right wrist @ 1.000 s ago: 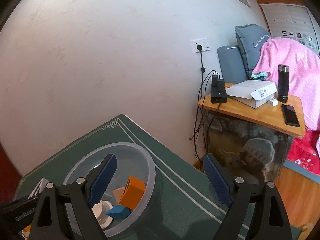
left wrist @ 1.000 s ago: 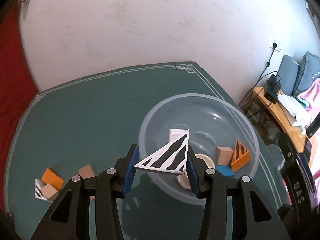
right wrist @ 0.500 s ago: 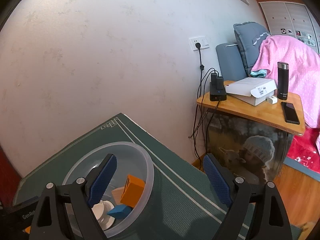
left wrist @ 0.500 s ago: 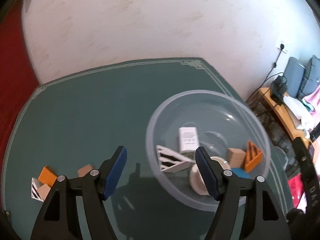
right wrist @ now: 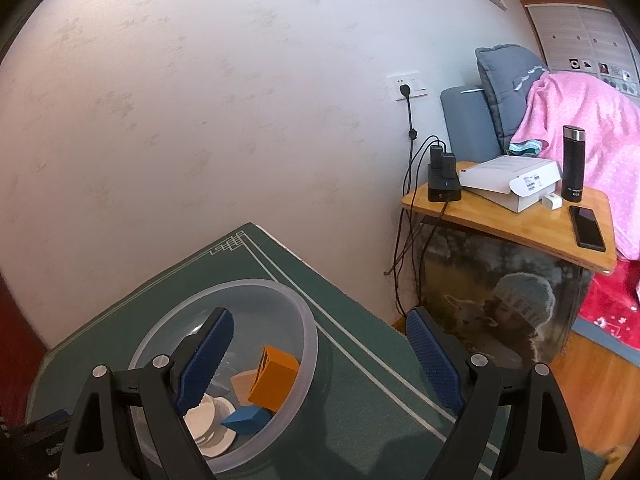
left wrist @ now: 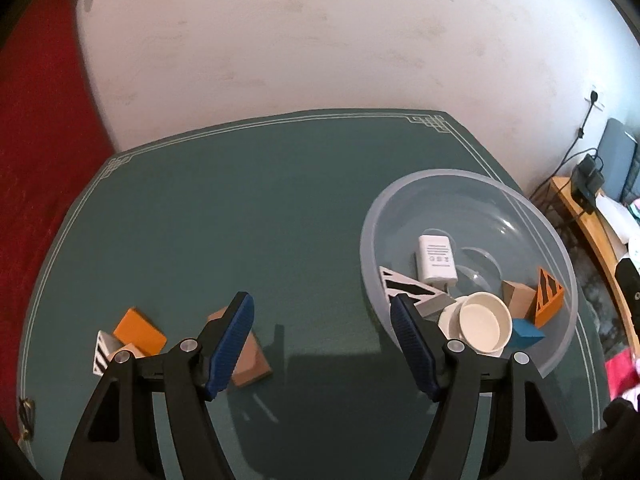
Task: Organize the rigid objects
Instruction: 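Move the open left gripper back to the second striped triangular block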
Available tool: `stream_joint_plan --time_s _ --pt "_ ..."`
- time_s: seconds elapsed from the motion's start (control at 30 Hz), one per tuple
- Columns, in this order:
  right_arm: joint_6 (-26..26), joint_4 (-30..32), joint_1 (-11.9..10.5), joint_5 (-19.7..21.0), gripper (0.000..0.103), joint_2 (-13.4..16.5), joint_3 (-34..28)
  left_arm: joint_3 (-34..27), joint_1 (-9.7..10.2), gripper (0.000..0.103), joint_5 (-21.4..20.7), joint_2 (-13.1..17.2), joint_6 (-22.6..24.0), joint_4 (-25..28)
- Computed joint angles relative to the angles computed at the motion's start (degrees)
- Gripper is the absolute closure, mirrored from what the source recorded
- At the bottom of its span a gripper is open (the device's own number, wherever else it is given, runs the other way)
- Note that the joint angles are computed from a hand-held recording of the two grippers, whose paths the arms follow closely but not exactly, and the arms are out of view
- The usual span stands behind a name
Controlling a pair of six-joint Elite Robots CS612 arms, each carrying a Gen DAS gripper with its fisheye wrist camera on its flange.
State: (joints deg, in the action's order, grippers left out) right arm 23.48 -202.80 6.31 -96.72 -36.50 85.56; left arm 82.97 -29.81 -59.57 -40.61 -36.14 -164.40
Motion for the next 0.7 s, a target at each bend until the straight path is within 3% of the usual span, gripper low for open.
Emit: stream_joint_plan --time_s 0.7 --pt "-1.8 -0.7 0.0 2.3 0.012 0.0 0.1 10.2 1.18 0.031 4.8 -5.2 -8.7 -4.0"
